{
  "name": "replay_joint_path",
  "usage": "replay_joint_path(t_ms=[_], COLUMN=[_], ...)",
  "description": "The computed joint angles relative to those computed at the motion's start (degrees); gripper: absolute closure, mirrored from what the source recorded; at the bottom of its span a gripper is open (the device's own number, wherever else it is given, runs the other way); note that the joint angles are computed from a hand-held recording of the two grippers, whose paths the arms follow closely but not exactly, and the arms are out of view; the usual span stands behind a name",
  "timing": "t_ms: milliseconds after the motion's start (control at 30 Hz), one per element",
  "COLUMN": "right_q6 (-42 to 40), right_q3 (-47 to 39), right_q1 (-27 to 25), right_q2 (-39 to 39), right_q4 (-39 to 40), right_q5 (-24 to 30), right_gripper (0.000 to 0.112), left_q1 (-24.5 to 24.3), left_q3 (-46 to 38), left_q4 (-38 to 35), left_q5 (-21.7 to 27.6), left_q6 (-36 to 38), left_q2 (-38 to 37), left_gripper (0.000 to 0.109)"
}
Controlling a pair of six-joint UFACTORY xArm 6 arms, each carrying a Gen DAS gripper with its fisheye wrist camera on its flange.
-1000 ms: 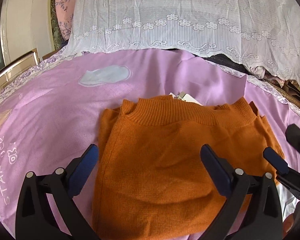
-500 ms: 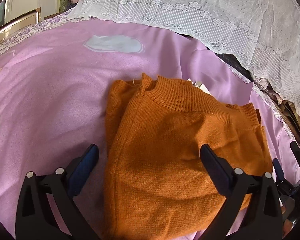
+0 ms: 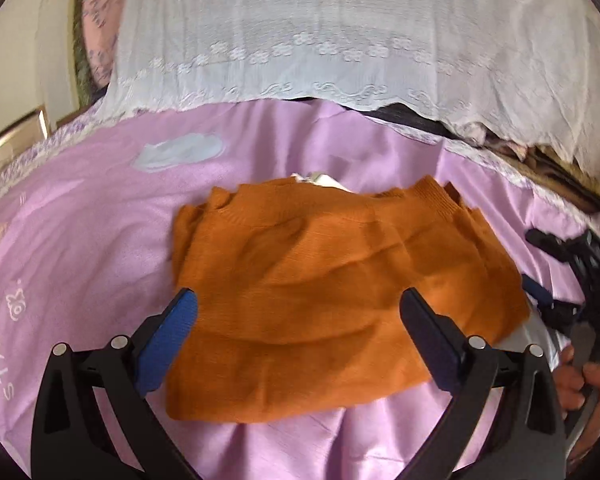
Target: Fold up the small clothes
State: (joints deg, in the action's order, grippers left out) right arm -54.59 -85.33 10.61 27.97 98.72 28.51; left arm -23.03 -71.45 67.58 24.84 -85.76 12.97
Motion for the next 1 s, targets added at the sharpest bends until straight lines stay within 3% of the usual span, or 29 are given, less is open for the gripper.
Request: replay_joint_path(t_ms=[133,200,300,467,600,767,867,933,1000], right_q6=[9.52,14.44,16.49,16.83,17.73,21.15,20.46,19.24,18.23], right_q3=[-1.98,-3.99,-8.09,-14.59,-18.26,-26.91,-32.07,-33.73,-32.38], right_q1=[0.21,-0.41,-2.54,-5.81,-6.06,-5.95,-6.11,-6.32,-6.05], right_q2=[1.31,2.46,4.82,9.05,11.21,16.12,19.2,20.27,19.44], right_q4=[-14.13,-22.89,-28.62,-29.16,-31.41,-37.14,-39.04,-37.73,-37.06], right_q5=[1.0,4.51,12.83,23.6,25.04,28.35,31.43,33.08,31.98], right_gripper=[0.033,0.033,0.032,0.032,0.032,0.032,0.027,0.019,0.018], left_q1=[-7.73,-10.4,-12.96,-12.49,-12.7,-10.93,-11.44,-11.95,-12.12], left_q3=[-3.45,-6.32,-11.92,-20.47,-28.5,-26.43,-29.01,-30.55,-31.49], left_q4=[7.58,7.69,6.29,-2.41,-12.57,-19.52,-23.96,-23.13,-23.15], left_q5=[8.08,10.92,14.11,8.11,8.83,2.39,4.25,5.57,6.1], left_q6=[3.31,7.05,12.31,19.1,28.41,32.85,38.33,39.09,39.77], left_q2=[2.7,5.5,10.03,16.47,23.0,22.51,24.58,25.57,26.22], left_gripper=[0.01,0.01,0.01,0.01,0.014,0.015,0.015,0.015,0.015])
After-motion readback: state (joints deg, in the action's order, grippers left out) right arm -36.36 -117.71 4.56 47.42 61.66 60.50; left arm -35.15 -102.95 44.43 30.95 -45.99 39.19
